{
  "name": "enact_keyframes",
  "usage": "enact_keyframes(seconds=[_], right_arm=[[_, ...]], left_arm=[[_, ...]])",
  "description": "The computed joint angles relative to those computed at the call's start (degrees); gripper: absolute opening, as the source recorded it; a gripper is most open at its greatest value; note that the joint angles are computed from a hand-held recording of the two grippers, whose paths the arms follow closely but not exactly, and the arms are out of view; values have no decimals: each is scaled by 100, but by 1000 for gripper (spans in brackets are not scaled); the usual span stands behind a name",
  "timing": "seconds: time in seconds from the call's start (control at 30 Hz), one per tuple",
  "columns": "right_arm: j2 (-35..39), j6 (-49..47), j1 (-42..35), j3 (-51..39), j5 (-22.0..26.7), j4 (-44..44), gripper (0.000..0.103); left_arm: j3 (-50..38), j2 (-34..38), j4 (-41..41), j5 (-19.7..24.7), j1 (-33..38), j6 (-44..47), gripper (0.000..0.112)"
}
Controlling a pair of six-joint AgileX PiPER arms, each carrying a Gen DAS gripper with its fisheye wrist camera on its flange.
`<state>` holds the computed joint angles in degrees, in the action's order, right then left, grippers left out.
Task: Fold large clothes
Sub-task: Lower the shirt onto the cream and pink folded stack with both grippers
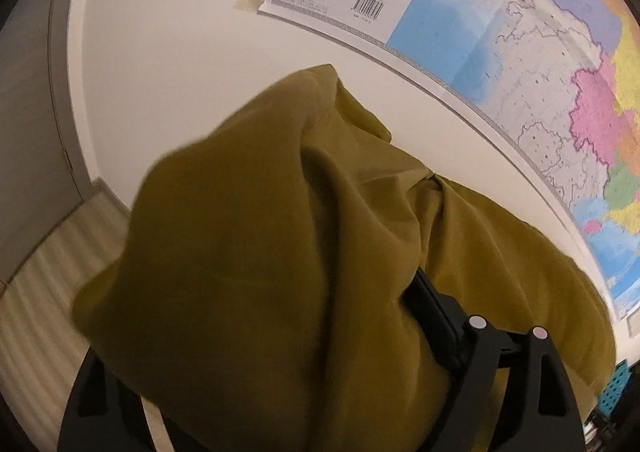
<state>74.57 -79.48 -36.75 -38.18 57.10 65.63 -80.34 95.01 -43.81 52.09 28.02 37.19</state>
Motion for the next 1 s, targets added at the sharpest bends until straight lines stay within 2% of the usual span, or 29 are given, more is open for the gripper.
enact_keyframes(seconds=[0.1,0.13,0.17,0.2,0.3,0.37,0.43,0.53,0.6,0.63,0.7,0.77,0.8,0.87,0.9,1.0], right_arm=[[-558,193,-92,-185,-40,111,43],[-743,305,-2,-248,-187,195,64],[-921,313,107,-330,-279,324,75],[-995,310,329,-433,-428,357,75],[-853,839,1563,-901,-1533,-37,76],[-373,1345,2258,-1338,-2104,-406,73],[117,1867,2727,-1681,-2597,-820,69],[916,2744,2892,-2119,-2639,-1603,60],[1359,2453,2687,-2041,-2474,-1270,57],[1454,2257,2605,-1986,-2423,-1053,57],[1643,1706,2362,-1833,-2207,-567,56],[1659,1524,2198,-1755,-2066,-303,56],[1625,1613,2186,-1757,-2052,-382,56],[1489,1726,2146,-1715,-2019,-546,56],[1436,1749,2092,-1701,-1961,-580,56],[976,1476,1834,-1449,-1723,-369,58]], left_arm=[[108,-306,247,2,111,110,85],[140,-458,453,54,171,79,86],[196,-616,574,126,235,154,86],[318,-787,566,129,315,333,86],[1021,-1589,174,-219,729,1093,86],[1153,-1835,-523,-14,1184,1621,86],[1053,-1817,-817,45,1326,1799,86],[705,-1413,-471,-152,906,1626,86],[371,-837,239,-505,480,1117,81],[78,-388,318,-395,436,940,87],[-587,411,-61,308,697,734,94],[-1212,1123,-679,1177,1052,455,95],[-1331,1263,-771,1348,1114,347,95],[-1323,1316,-867,1529,1237,111,94],[-1088,1143,-931,1416,1289,217,89],[-233,201,-964,617,1334,857,84]])
